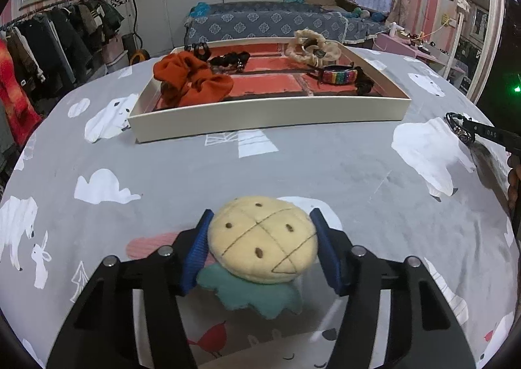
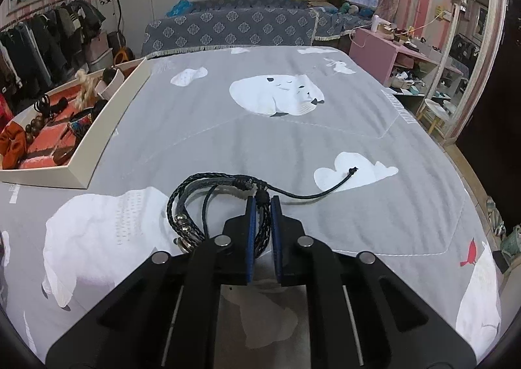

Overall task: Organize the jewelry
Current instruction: 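Grasp the plush pineapple toy with the left tool while the right tool grasps the black leather bracelet, then carry the pineapple toy and leather bracelet into the tray and open both tools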

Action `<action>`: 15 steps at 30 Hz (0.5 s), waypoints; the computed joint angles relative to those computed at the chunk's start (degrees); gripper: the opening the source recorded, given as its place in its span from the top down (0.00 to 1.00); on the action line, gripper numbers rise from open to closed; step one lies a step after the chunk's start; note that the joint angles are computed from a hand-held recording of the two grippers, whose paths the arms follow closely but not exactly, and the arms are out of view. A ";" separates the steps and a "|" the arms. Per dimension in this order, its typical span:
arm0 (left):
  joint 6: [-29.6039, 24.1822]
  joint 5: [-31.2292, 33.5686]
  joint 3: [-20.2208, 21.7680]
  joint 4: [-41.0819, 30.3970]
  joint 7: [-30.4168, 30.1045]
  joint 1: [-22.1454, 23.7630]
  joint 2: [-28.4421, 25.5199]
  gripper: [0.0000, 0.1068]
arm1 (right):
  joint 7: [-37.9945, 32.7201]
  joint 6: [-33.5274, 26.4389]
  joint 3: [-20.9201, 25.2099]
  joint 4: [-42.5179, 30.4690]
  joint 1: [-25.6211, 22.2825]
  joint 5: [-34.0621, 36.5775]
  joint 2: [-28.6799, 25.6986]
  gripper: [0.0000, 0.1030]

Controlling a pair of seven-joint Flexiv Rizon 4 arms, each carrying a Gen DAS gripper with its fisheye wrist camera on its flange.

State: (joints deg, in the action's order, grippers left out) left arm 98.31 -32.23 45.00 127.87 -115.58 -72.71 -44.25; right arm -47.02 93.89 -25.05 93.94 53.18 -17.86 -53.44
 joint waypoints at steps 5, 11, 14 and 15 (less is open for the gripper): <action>3.13 -0.17 -2.82 0.78 0.62 2.60 1.40 0.47 | 1.28 2.06 -5.02 1.35 3.93 2.16 -0.69 0.90; 5.05 -3.53 -3.54 2.04 4.67 2.53 4.27 0.48 | 1.27 4.09 -10.62 2.66 8.81 6.83 -0.96 0.90; 5.86 -5.93 -0.94 2.27 7.39 -0.12 4.82 0.48 | 0.77 4.64 -12.34 3.19 10.87 8.73 -0.24 0.90; 7.24 -5.42 -2.15 2.44 8.46 1.58 6.42 0.48 | 0.50 4.74 -12.88 3.27 11.51 9.20 -0.12 0.90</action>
State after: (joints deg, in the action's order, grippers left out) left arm 105.55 -37.64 42.86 130.30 -107.12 -71.13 -37.83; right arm -46.52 98.63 -37.94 97.20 64.69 -8.66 -53.55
